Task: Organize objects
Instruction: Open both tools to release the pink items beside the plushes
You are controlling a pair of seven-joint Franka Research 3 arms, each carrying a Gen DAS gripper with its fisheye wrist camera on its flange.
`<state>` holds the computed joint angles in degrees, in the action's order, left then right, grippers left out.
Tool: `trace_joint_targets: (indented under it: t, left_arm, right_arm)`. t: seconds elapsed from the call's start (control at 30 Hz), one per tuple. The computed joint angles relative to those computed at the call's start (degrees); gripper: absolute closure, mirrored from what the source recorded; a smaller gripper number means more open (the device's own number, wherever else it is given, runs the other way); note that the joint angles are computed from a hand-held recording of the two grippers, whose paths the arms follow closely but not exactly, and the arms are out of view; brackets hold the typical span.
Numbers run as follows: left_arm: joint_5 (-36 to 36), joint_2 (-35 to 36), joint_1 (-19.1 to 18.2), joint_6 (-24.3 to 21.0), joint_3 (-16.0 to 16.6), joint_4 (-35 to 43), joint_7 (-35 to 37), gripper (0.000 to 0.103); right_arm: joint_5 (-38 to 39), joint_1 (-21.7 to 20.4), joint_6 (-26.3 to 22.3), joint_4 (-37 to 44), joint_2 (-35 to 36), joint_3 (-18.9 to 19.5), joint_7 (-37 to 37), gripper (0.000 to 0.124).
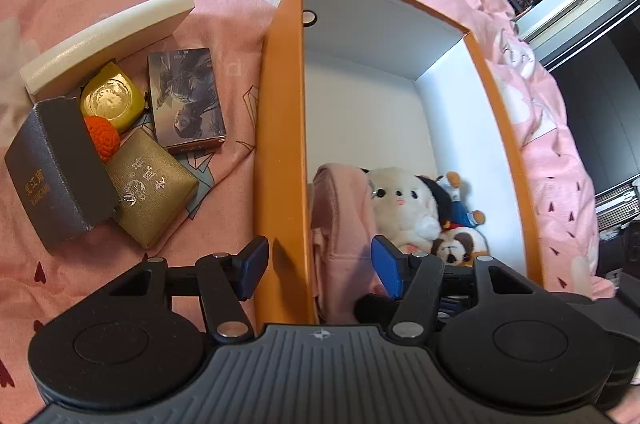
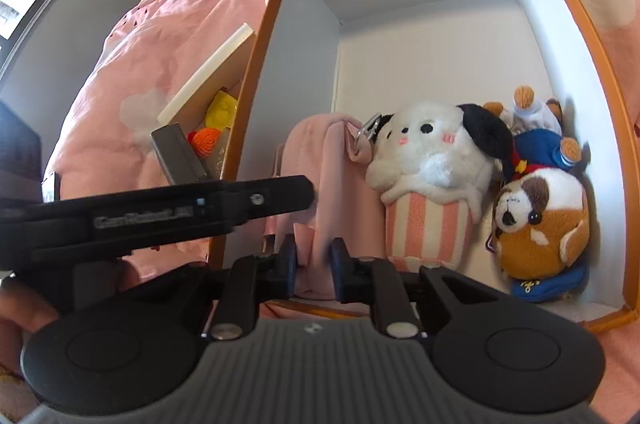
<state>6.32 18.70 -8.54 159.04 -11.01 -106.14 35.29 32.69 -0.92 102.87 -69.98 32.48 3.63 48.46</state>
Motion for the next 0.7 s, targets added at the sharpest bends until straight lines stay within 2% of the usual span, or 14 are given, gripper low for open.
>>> trace_joint_targets:
  t: [0.1,0.23,0.33,0.4,0.47,0.6,0.63,0.7]
  left_arm:
    - [-0.99,0.67,0.6,0.83,-0.65,0.42,1.34,0.035]
    - [-1.81,1.02,1.02,-0.5,-1.06,1.24,2.89,0.034]
    - [-2.73,1.1,1.35,-1.58,-1.34,1.66,4.22,0.037]
    - [-2.76,1.1,1.28,-2.42,-1.23,1.96,4.81,0.041]
    - [-2.87,0.97,1.28,-2.99,-1.22,1.99,5.54,0.045]
    - [-3.15,0.88,1.23,-3.74,-1.14,2.15,6.4,0.048]
    - [-3.44,0.85,1.34,-3.76,-1.26,2.1,6.76,0.049]
    - [-4.21,0.81,1.59,-3.85,-1.47,2.07,7.36,0.05]
  right_arm:
    - [-1.15,0.1,1.59,-0.07,-0.79,-0.03,-3.82,0.099]
    - [-3.1,1.04,8.38,-1.85,-2.47,-0.33,-10.42,0.093]
    - [-5.43,2.24,16.07,-3.57,-2.89,-0.44,-17.0,0.081]
    - [-6.97,2.7,18.16,-2.12,-1.36,-0.12,-21.28,0.071]
    - [-8.95,3.11,16.47,2.13,1.68,0.13,-24.27,0.064]
    - [-12.75,4.3,12.58,9.57,6.8,0.58,-30.42,0.062]
    - [-13.6,4.58,11.09,11.88,8.25,0.67,-31.79,0.061]
    - [-15.43,5.37,5.88,18.96,12.39,0.62,-33.0,0.051]
